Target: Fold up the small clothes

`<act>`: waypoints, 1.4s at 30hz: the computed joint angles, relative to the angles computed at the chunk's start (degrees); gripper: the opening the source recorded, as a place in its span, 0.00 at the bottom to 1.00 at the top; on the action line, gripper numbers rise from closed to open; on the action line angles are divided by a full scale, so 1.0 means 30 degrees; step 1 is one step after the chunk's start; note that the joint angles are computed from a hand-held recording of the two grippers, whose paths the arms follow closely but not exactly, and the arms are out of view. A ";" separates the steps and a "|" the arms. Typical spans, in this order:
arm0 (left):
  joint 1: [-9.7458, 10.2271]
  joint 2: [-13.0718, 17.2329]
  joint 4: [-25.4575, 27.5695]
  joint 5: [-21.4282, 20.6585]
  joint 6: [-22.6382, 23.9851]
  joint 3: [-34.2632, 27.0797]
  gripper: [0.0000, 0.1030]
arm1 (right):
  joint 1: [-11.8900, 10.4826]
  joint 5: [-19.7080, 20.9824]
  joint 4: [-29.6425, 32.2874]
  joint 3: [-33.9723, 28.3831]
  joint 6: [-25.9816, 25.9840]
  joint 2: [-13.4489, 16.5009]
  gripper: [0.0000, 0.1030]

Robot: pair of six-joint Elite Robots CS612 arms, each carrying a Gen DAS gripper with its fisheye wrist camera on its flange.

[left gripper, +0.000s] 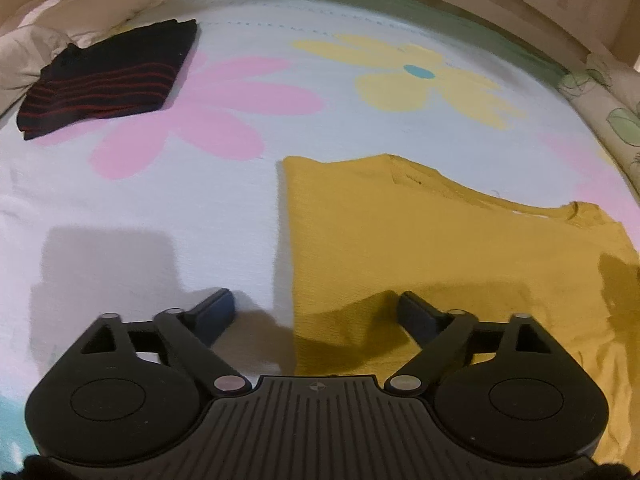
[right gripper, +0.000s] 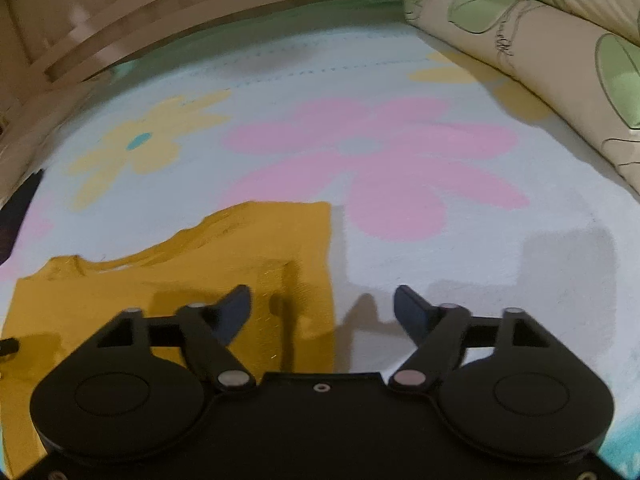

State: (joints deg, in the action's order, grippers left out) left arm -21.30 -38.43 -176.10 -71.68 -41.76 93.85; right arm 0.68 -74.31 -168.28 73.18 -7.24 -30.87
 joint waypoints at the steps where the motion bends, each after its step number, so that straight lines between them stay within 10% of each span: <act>1: -0.0002 0.0098 -0.0288 -0.0051 -0.0011 -0.0017 0.95 | 0.0048 -0.0065 0.0166 0.0015 -0.0283 0.0003 0.83; 7: -0.0173 0.0181 0.0144 0.0170 0.2020 -0.0140 0.97 | 0.0271 -0.0961 0.1953 -0.0308 -0.1280 0.0226 0.93; 20: -0.0069 -0.0682 0.0072 -0.1050 0.1474 0.0963 0.95 | -0.0220 -0.0814 0.1878 0.0658 -0.1412 -0.0388 0.99; 42: -0.2523 -0.3496 -0.4489 -0.1557 -0.1511 0.6146 0.95 | -0.2042 0.4741 0.0020 0.8491 -0.2529 -0.5241 0.99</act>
State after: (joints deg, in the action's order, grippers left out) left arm -28.87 -48.92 -189.56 -76.35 -46.29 112.28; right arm -5.45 -60.09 -168.22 98.66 -14.83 -46.59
